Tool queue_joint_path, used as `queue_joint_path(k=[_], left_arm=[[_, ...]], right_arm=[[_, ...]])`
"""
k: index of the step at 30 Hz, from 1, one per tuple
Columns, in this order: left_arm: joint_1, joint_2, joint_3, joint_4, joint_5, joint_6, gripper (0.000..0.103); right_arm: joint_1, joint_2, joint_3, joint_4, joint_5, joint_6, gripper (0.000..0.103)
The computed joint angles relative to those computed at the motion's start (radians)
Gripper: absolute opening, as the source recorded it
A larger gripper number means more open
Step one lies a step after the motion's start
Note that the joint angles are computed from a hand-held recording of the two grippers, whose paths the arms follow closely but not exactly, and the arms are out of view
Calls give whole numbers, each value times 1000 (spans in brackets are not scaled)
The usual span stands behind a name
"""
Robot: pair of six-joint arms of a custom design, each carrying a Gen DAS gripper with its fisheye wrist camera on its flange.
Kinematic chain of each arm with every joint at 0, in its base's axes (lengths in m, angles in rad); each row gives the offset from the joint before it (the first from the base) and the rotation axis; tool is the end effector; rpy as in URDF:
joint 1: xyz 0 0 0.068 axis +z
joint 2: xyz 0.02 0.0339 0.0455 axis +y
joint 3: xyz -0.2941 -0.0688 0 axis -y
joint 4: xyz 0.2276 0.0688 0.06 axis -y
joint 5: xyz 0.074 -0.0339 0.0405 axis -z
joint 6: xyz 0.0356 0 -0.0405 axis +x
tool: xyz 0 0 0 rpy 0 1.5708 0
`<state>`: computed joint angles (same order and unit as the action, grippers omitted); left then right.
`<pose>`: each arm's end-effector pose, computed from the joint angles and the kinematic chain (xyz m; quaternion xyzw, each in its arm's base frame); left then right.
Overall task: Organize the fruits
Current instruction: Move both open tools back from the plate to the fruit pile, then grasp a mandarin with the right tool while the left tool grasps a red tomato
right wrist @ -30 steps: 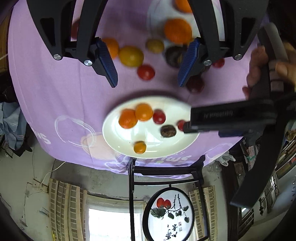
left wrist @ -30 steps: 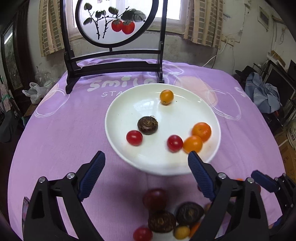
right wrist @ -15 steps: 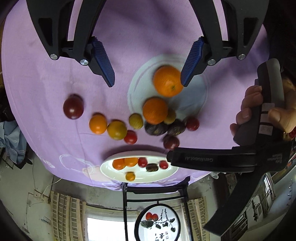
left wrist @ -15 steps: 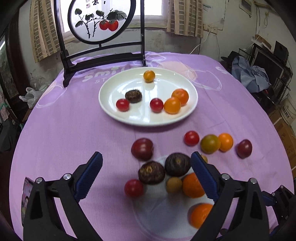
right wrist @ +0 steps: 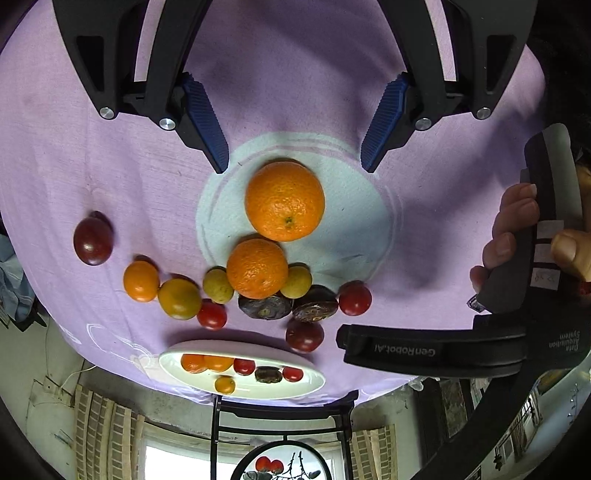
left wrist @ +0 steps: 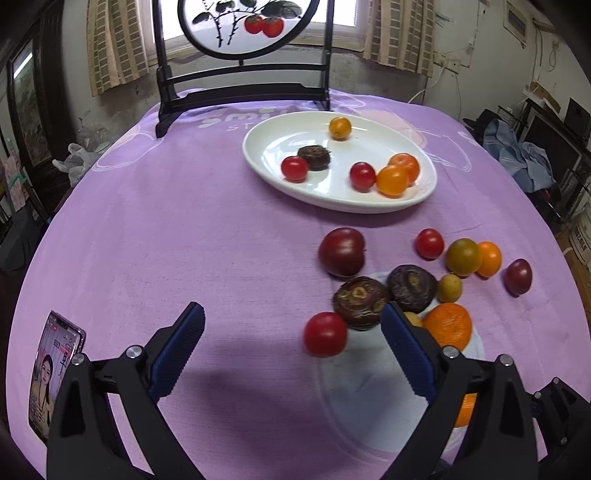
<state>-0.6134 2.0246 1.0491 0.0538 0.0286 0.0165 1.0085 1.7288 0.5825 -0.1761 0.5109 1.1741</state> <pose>0.3203 -0.2268 0.1357 0.2979 0.8997 -0.1067 0.3008 0.1430 0.1942 0.1194 0.1106 0.9542 -0.0093 0.2778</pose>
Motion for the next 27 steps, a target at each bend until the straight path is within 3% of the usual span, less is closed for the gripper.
queue_joint_path(k=[4,13,15,18,27], left_arm=[[21,18,17,-29,33,-7,94],[16,25,23,-44,64,-5,94],[18,30,31,-55,70,-10,94],[19,33,35,-64,78,-12,94],[13,43,38,-62,67,-7,94]], right_arm=[[-17,53,55,-53,24,-15,75],[-111,80,44,32,-12,-49,74],[-122,75,33,46,-12,-43,60],[-136,48,-4,100,-21,-43,50],[-130,15,-33,104,-19,-22,46]])
